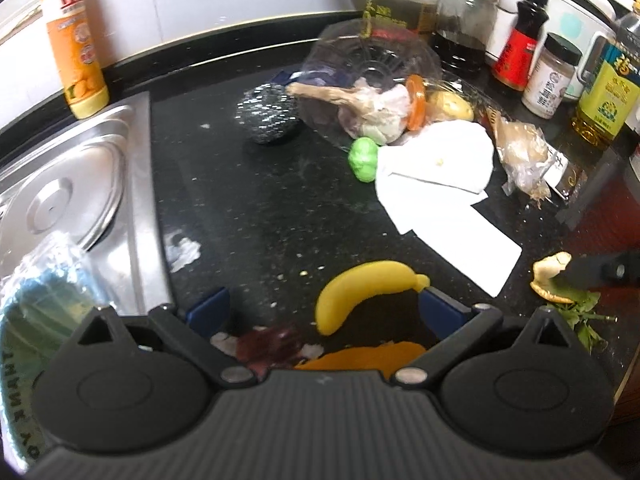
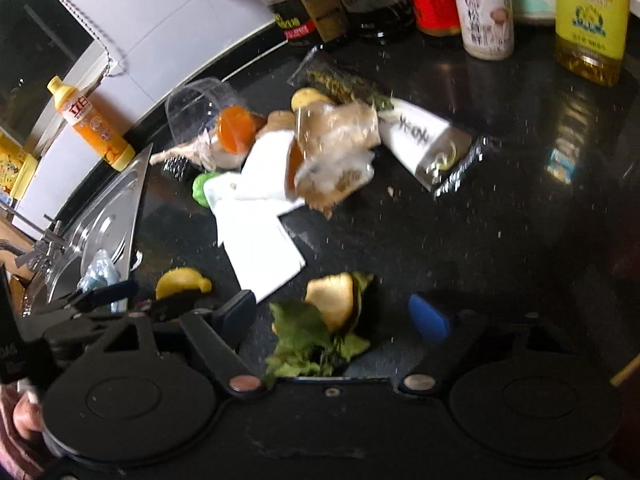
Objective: Collect trash
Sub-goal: 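Grasp the apple peel with leaves with the right gripper while the left gripper grasps the yellow banana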
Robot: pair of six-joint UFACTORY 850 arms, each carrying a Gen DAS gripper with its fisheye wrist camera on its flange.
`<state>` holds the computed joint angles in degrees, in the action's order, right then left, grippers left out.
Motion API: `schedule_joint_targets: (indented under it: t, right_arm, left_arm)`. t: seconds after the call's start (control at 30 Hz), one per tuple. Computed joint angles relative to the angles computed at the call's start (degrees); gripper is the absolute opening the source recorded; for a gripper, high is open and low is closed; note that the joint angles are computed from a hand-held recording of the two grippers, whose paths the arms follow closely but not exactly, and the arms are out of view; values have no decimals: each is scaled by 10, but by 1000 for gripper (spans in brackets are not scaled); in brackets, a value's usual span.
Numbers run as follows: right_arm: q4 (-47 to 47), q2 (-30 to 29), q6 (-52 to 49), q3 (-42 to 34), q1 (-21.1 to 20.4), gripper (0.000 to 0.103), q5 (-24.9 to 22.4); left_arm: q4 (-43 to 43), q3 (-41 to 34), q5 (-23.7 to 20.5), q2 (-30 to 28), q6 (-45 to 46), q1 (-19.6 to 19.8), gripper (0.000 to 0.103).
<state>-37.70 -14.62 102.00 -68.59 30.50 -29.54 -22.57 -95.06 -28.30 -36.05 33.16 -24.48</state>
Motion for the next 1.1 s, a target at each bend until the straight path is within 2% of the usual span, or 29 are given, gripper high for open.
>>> schedule_joint_targets:
  t: [0.1,0.17,0.2,0.23,0.33,0.4,0.43,0.6,0.77,0.9,0.97,1.03,1.1]
  right_arm:
    - [-1,-4,-6,-1,7,73,4]
    - [-3,-13,-18,-12,11,60,1]
    - [-1,-18,-29,-18,11,50,1]
    - [1,-22,-42,-22,11,45,3]
    - [-2,-36,-79,-40,15,35,-2]
    - [-8,-49,-99,-55,18,30,-5]
    - [-7,-57,-117,-64,17,16,-6]
    - [-30,-80,-149,-89,14,16,-9]
    - [-8,-77,-179,-83,-2,16,27]
    - [12,-64,-187,-63,-10,17,52]
    - [21,-58,-194,-57,-11,17,53]
    - [20,-53,-191,-52,-9,17,52]
    - [16,-52,-188,-52,-5,16,45]
  left_arm:
    - [-11,1,4,-1,16,-4,89]
    - [-20,1,2,-2,27,-4,78]
    - [-21,3,6,0,30,-5,71]
    - [-23,3,6,1,33,-5,64]
    - [-34,3,0,3,42,-3,52]
    - [-34,3,-4,4,41,-3,48]
    - [-34,3,-7,5,40,-2,47]
    - [-21,6,-10,8,27,-5,46]
    - [27,3,5,6,-11,-13,48]
    - [23,-3,8,0,-8,-13,49]
    - [13,-6,8,-2,1,-14,44]
    - [-1,-7,8,-3,11,-14,20]
    - [-9,-7,7,-3,13,-16,20]
